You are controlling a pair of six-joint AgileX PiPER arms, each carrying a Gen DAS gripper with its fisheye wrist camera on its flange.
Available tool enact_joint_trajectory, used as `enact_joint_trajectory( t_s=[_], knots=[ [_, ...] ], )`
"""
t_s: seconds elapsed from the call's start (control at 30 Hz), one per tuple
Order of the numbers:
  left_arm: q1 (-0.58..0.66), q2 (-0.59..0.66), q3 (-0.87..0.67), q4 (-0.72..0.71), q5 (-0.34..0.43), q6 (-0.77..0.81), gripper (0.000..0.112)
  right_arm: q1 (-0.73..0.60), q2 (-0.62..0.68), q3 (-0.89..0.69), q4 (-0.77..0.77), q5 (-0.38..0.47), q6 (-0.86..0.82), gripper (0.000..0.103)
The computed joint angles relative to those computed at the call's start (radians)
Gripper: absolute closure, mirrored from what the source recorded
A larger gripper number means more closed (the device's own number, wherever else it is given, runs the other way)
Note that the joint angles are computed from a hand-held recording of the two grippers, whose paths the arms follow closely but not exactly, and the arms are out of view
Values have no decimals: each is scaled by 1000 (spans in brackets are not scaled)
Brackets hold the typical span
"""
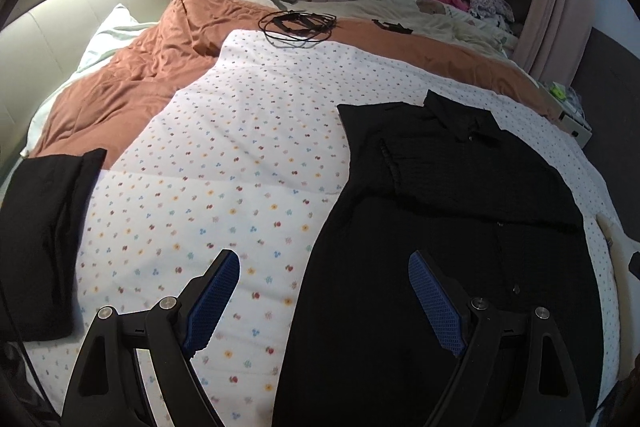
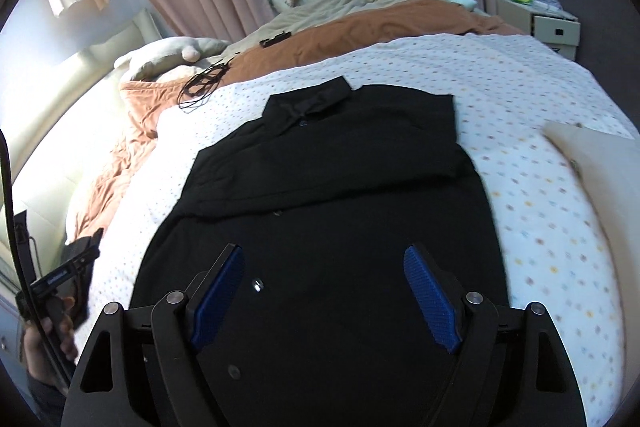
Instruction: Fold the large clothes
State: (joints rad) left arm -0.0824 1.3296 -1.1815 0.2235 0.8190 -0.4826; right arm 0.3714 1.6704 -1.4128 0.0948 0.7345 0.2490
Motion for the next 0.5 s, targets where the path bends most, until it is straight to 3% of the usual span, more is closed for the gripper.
enact_joint_trajectory(
  t_s=[0.27,0.5],
  knots=[
    [-43,-203,141,-5,40,-9,25,-36,-196,226,-19,-34,9,21],
    [-1,-372,264,-91,69,46,25,-115,-356,416,44,-46,-56,21]
  ],
)
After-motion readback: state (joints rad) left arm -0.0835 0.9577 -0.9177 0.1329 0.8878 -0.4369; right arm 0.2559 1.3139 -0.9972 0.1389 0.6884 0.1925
